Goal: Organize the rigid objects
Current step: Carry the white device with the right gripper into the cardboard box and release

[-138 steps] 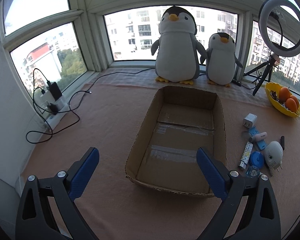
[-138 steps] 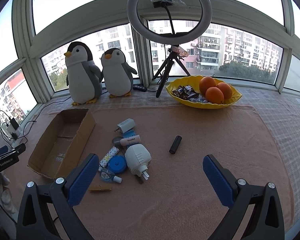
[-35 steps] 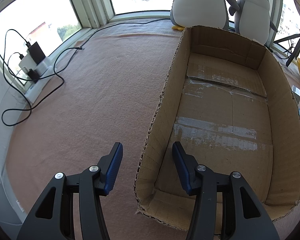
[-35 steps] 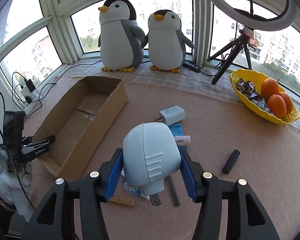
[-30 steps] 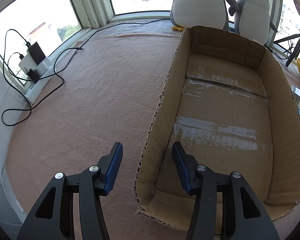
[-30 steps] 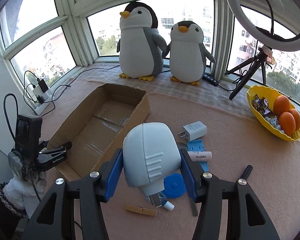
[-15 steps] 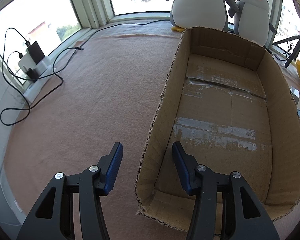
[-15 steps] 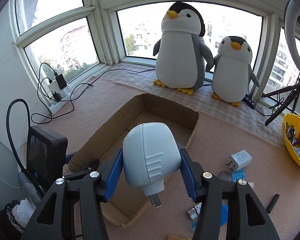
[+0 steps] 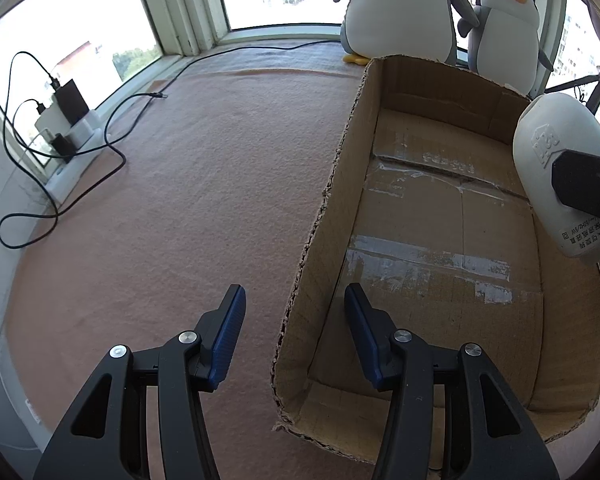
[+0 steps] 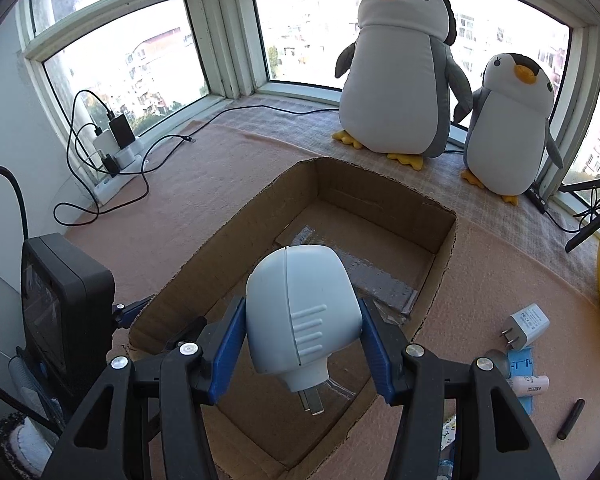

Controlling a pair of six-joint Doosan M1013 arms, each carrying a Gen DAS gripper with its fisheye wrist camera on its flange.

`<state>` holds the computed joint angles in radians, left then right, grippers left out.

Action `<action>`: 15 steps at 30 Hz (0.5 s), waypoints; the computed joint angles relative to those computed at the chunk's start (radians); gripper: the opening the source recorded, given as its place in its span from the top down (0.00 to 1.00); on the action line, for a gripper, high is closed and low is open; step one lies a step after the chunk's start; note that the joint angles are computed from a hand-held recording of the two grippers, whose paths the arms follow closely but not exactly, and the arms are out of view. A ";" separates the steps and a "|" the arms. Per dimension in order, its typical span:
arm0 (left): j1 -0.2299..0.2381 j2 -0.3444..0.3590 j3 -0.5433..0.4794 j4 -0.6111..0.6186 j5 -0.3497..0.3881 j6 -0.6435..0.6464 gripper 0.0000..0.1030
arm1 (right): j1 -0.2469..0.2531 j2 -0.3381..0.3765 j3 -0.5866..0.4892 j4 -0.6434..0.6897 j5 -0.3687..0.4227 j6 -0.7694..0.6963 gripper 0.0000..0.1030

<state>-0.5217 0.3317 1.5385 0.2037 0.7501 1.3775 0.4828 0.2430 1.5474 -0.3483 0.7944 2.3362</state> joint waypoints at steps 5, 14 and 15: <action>-0.001 0.000 0.000 0.000 0.000 -0.002 0.51 | -0.007 0.014 -0.002 0.040 0.009 -0.023 0.50; 0.000 -0.001 0.002 -0.002 -0.003 0.001 0.51 | -0.001 0.008 0.003 0.003 0.012 0.012 0.31; 0.001 -0.001 0.003 -0.004 -0.004 0.001 0.51 | -0.002 0.006 0.005 0.003 0.012 0.014 0.31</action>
<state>-0.5211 0.3305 1.5417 0.2001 0.7464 1.3788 0.4813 0.2488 1.5519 -0.3456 0.8065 2.3502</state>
